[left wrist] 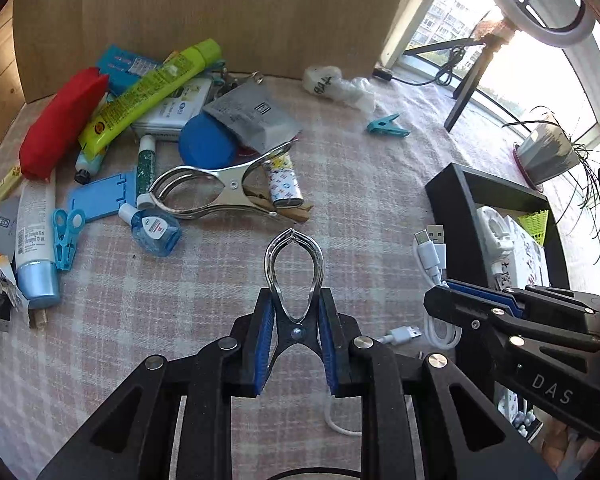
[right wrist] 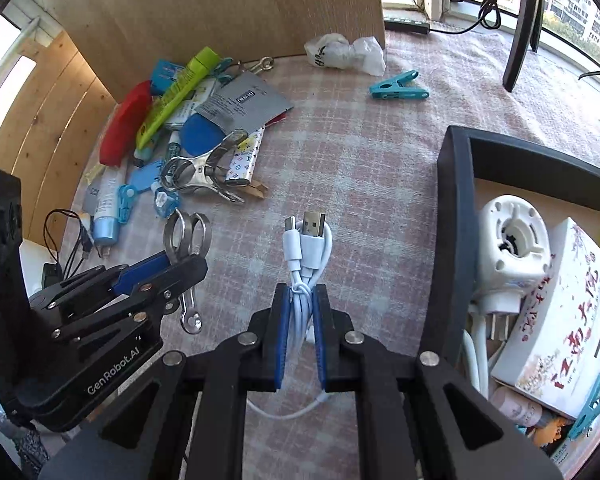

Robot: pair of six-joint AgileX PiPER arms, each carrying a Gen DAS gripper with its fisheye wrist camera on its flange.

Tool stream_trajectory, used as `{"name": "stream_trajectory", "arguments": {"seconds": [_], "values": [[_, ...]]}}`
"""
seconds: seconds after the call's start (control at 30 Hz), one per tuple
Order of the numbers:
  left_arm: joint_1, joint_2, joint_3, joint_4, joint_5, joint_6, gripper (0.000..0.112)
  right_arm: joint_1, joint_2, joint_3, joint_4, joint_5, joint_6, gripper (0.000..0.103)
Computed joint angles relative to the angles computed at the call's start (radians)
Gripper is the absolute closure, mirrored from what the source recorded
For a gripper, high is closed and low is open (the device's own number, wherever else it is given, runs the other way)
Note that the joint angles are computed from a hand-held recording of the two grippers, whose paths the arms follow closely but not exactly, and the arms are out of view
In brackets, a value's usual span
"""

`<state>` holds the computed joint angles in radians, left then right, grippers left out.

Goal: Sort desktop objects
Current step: 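Carry the metal clip and USB cable into the tray and open both grippers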

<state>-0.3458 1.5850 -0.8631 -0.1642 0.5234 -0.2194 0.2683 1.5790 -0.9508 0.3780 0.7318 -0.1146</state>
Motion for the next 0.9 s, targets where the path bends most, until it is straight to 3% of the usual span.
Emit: {"name": "stream_trajectory", "arguments": {"seconds": [0.2,0.4,0.57,0.77,0.8,0.87,0.9], "values": [[-0.166,-0.010,-0.100,0.067,0.081,-0.121,0.092,-0.155,-0.202,0.107,-0.013,0.076,-0.082,0.092],[-0.370,0.062,-0.254,0.102,0.139,-0.253,0.092,-0.551,-0.321,0.135,0.027,0.221,-0.347,0.092],[-0.520,0.159,-0.399,0.154,0.176,-0.366,0.092,-0.877,-0.298,0.093,0.060,0.315,-0.577,0.092],[-0.632,0.247,-0.530,0.211,0.229,-0.483,0.091,-1.071,-0.237,0.040,0.054,0.353,-0.729,0.091],[-0.647,0.259,-0.551,0.231,0.247,-0.508,0.089,-1.085,-0.227,0.030,0.048,0.361,-0.735,0.087],[-0.669,0.271,-0.574,0.253,0.268,-0.543,0.074,-1.112,-0.209,0.013,0.055,0.384,-0.753,0.077],[-0.676,0.267,-0.572,0.264,0.265,-0.556,0.074,-1.132,-0.210,0.012,0.066,0.392,-0.772,0.073]]}}
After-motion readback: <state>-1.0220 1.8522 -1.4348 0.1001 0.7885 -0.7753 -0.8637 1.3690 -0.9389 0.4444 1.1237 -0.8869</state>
